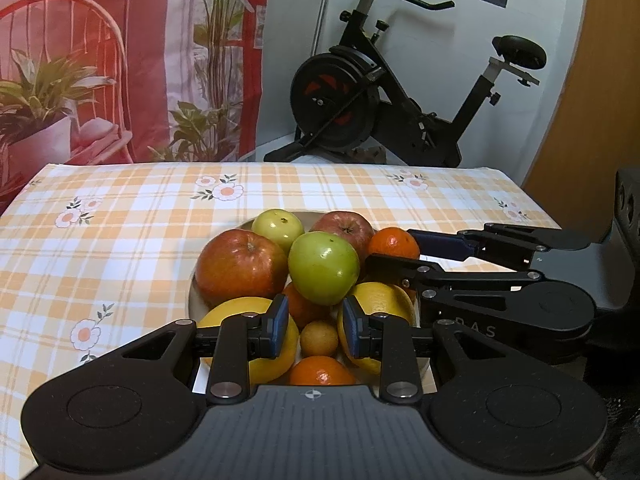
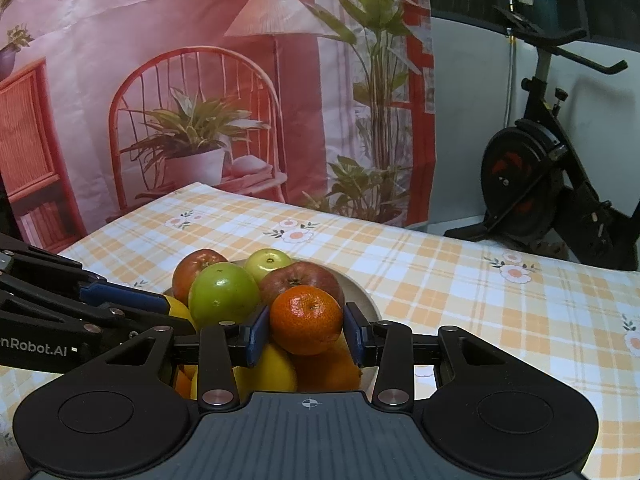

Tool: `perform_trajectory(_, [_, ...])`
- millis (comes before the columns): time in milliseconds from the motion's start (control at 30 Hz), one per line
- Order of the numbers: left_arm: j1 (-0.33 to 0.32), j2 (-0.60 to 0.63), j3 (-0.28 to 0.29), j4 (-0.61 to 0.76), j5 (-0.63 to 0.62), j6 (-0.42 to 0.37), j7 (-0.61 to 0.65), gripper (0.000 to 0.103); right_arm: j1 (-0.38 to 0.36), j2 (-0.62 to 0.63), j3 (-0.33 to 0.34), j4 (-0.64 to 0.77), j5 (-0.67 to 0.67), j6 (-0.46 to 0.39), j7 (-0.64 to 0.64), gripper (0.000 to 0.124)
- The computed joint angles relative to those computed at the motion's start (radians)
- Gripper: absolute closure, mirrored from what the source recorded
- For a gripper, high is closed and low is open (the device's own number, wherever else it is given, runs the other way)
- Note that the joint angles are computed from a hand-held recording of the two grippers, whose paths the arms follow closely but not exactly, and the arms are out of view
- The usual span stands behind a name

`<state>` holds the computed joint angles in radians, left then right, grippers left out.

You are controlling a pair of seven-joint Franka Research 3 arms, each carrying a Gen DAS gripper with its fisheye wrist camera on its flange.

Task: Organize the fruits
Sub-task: 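Lower the kiwi and tangerine onto the plate and open both grippers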

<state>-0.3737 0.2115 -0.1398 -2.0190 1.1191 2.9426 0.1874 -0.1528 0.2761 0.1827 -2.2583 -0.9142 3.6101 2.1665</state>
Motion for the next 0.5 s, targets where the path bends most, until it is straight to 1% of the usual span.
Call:
perform_trajectory(200, [0.003,-0.018,-0.003,-0.009,0.027,-0.021,-0.036,0.071,-0.001,0.003,0.009,0.003,-0.004,-0.005,0.013,0.085])
perform_trajectory(300, [0.006,-0.025,-0.007,-0.013,0.033,-0.029,-0.047,0.067,0.015,-0.004,0.003,-0.008,0.029,-0.011,-0.009,0.084])
perform_trajectory(367, [0.009,-0.029,-0.01,-0.015,0.037,-0.032,-0.054,0.066,0.012,-0.006,0.008,-0.01,0.033,-0.018,-0.009,0.084])
perform_trajectory(400, [0.01,-0.031,-0.012,-0.017,0.038,-0.035,-0.056,0.063,0.014,-0.008,0.008,-0.012,0.041,-0.022,-0.014,0.083])
perform_trajectory(500, [0.014,-0.037,-0.017,-0.022,0.038,-0.039,-0.063,0.062,0.016,-0.014,0.01,-0.018,0.068,-0.031,-0.031,0.077])
